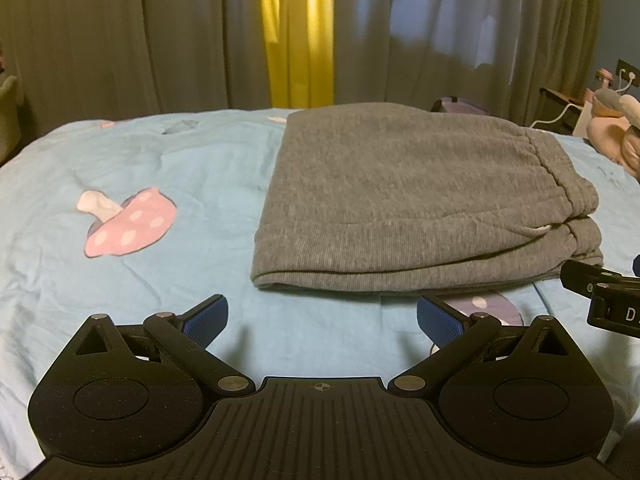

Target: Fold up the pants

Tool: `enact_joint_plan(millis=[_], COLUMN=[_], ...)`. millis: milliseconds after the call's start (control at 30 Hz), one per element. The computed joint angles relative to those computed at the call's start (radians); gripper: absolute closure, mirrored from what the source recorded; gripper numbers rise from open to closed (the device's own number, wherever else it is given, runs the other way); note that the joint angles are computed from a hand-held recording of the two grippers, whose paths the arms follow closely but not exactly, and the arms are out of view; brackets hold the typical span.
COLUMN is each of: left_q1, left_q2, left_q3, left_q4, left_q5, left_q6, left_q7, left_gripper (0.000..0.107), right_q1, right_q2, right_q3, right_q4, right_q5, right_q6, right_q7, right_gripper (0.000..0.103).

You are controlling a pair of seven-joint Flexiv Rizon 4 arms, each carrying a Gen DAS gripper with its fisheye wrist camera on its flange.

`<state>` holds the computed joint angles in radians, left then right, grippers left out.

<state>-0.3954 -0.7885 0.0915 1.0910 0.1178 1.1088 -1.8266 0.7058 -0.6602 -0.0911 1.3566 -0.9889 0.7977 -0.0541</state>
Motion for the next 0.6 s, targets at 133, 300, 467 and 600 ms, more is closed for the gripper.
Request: enact_joint_plan(millis=[133, 300, 467, 600], left_q1=[-0.002, -0.002, 0.000, 0.000], left_q2=[0.000, 0.000, 0.001, 0.000], left_q3=[0.003, 0.003, 0.000, 0.000], left_q4=[-0.001, -0.002, 0.000, -0.001], left_q5=[0.003, 0.005, 0.005, 0.004], left_q6=[-0.004, -0.005, -0.004, -0.005], left_q7=[-0.004, -0.006, -0.005, -0.007], left_gripper=[0.004, 0.004, 0.004, 0.004], right_q1=[-0.001, -0.001, -0.001, -0.001], right_q2=[0.000, 0.002, 0.002, 0.002], right_q3=[0.001, 0.001, 0.002, 0.003], right_q4=[0.000, 0.004, 0.005, 0.006], right_q5=[-0.001, -0.001, -0.001, -0.001], right_q6=[0.001, 0.001, 0.002, 0.001], right_q7=[0.000, 0.004, 0.004, 0.002], right_gripper=[0.004, 0.004, 0.004, 0.004])
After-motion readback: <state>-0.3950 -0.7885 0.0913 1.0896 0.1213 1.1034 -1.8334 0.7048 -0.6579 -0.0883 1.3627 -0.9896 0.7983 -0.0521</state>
